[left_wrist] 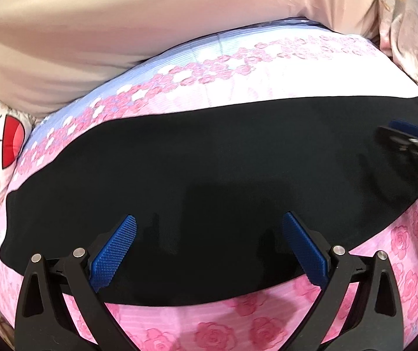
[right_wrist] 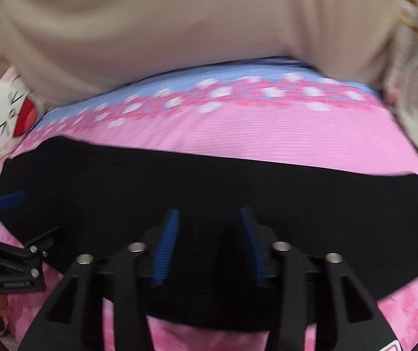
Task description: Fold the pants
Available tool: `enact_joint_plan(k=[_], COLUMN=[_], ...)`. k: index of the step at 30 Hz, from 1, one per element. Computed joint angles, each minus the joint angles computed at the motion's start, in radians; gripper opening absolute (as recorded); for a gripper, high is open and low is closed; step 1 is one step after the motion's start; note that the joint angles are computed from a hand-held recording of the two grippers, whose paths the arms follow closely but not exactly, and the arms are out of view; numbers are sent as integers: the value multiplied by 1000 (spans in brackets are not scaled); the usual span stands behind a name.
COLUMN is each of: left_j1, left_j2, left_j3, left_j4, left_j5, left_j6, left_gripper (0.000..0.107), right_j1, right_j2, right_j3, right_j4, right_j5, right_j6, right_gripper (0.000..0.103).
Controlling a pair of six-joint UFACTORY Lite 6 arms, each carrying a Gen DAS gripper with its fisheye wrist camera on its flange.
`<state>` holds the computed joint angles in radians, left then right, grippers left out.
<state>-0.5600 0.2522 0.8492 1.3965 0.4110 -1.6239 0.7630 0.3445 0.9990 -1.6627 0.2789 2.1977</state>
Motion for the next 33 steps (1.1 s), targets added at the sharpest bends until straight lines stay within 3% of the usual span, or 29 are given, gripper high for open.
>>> enact_joint_plan(k=[3,5,7,8,10,11,14,16,17,18,21,24,28,29,30,33], left_j1=[53,79,102,110,131,148,189,183,168,153,102,51,-2,-4,-5,1], left_j2=[-4,3,8,4,-13,-25,-39,-31,-18,-3,51,94,117,112,107,96], left_j3=[-19,-20,-20,-29,-50,-61,-64,-52,-36,-19,41,83,97,94,90,87], left_j4=[15,23,16,31,67,76,105,155,170,159,97,63,40,36,33,11], left_j5=[-32,-46,-56,-57,-62,-73,-113,-104,-95,-91,-80,-60,-15,-11,-6,13], left_j6=[-4,-7,13,4,-17,-20,-51,-122,-142,-135,-86,-63,-35,-31,-28,-12], left_gripper=[98,98,98,98,98,98,98,98,98,98,98,98,98,98,98,98], right_j1=[-36,-69,-177,-226,-335,-371,-493,-579,-588,-603,-625,-612,-581,-579,-585,-573], right_j2=[132,206,189,164,25,-64,-331,-515,-568,-633,-827,-810,-587,-545,-541,-693], right_j3=[164,235,199,165,11,-76,-313,-469,-508,-560,-697,-713,-631,-618,-617,-672], right_j4=[174,224,123,25,-58,-45,-41,127,198,248,383,328,119,57,23,121], right_j5=[-94,-90,-116,-143,-87,-28,20,78,114,141,130,82,86,83,67,90], right_j6=[-229,-312,-228,-123,10,13,10,-167,-228,-274,-420,-383,-177,-118,-101,-217], right_gripper=[27,23,14,0,0,8,12,25,42,49,51,51,51,41,15,13])
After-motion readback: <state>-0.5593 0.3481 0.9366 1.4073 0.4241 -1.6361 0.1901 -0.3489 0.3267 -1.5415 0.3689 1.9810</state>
